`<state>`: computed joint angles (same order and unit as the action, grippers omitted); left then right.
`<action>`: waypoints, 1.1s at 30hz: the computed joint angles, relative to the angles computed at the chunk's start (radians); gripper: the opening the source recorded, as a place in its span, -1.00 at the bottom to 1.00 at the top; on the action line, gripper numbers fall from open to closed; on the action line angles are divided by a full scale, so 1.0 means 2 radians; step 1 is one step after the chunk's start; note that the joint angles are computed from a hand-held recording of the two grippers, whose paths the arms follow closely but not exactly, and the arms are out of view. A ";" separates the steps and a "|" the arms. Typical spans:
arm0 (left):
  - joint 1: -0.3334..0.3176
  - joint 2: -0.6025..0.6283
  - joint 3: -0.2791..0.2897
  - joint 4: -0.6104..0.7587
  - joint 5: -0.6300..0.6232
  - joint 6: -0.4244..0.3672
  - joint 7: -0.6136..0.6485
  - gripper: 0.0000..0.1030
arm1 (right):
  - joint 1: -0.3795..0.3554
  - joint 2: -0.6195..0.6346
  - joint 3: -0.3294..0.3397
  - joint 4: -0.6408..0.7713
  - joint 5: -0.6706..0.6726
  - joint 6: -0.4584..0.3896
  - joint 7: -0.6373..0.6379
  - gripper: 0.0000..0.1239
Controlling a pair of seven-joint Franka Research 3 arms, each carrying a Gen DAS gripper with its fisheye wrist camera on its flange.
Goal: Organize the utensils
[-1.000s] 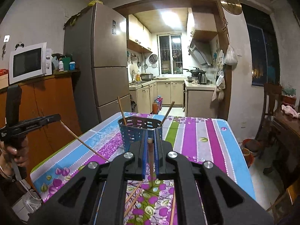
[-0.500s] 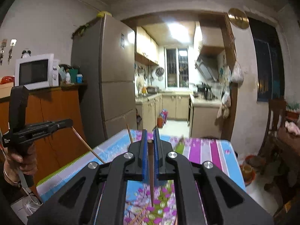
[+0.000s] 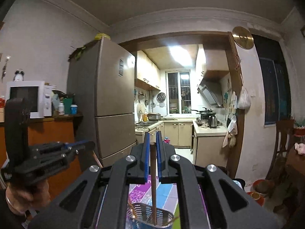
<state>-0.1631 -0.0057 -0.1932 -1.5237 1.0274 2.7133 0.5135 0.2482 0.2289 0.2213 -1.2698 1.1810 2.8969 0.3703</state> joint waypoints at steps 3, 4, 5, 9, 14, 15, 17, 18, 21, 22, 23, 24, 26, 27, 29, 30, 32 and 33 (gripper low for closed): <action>0.000 0.040 0.007 0.022 -0.026 0.003 0.024 -0.86 | 0.014 0.050 -0.012 0.045 -0.061 -0.003 0.070 -0.92; -0.001 0.045 0.011 0.021 -0.029 0.009 0.025 -0.86 | 0.017 0.065 -0.014 0.055 -0.081 -0.002 0.091 -0.92; -0.003 0.052 0.016 0.020 -0.031 0.015 0.023 -0.86 | 0.017 0.075 -0.012 0.056 -0.094 0.002 0.100 -0.92; -0.005 0.075 0.031 0.011 -0.056 0.040 0.028 -0.86 | 0.017 0.105 -0.008 0.060 -0.143 -0.011 0.150 -0.92; -0.010 0.090 0.047 0.000 -0.066 0.038 0.015 -0.86 | 0.022 0.125 -0.015 0.051 -0.215 -0.029 0.224 -0.91; -0.010 0.088 0.049 -0.006 -0.067 0.042 0.012 -0.85 | 0.026 0.129 -0.022 0.055 -0.235 -0.038 0.245 -0.90; -0.009 0.079 0.053 -0.014 -0.061 0.048 0.002 -0.85 | 0.025 0.130 -0.023 0.055 -0.257 -0.036 0.267 -0.68; -0.009 0.073 0.056 -0.019 -0.052 0.052 -0.008 -0.85 | 0.018 0.127 -0.015 0.053 -0.254 -0.029 0.268 -0.60; -0.006 0.040 0.058 -0.034 0.002 0.054 -0.061 -0.84 | -0.008 0.099 0.008 0.028 -0.233 -0.002 0.246 -0.60; -0.002 0.020 0.057 -0.047 0.031 0.057 -0.091 -0.77 | -0.018 0.085 0.014 0.014 -0.220 0.009 0.232 -0.60; 0.003 0.001 0.052 -0.060 0.062 0.056 -0.123 -0.70 | -0.031 0.068 0.021 -0.002 -0.201 0.018 0.214 -0.60; 0.010 -0.024 0.046 -0.076 0.097 0.051 -0.157 -0.54 | -0.046 0.061 0.031 -0.006 -0.194 0.022 0.206 -0.60; 0.025 -0.081 0.029 -0.121 0.160 0.035 -0.212 -0.40 | -0.075 0.014 0.041 -0.053 -0.113 0.036 0.129 -0.52; 0.032 -0.104 0.021 -0.141 0.174 0.030 -0.221 -0.36 | -0.086 -0.003 0.042 -0.069 -0.081 0.039 0.100 -0.37; 0.045 -0.168 -0.001 -0.199 0.195 0.000 -0.233 -0.30 | -0.107 -0.048 0.040 -0.114 0.000 0.041 0.028 -0.19; 0.049 -0.189 -0.007 -0.218 0.194 -0.005 -0.230 -0.25 | -0.118 -0.082 0.034 -0.151 0.049 0.038 -0.018 -0.15; 0.052 -0.247 -0.022 -0.274 0.181 -0.021 -0.216 -0.15 | -0.118 -0.129 0.012 -0.208 0.078 0.039 -0.043 -0.02; 0.053 -0.271 -0.029 -0.297 0.170 -0.031 -0.208 -0.07 | -0.119 -0.161 -0.002 -0.249 0.093 0.031 -0.054 -0.01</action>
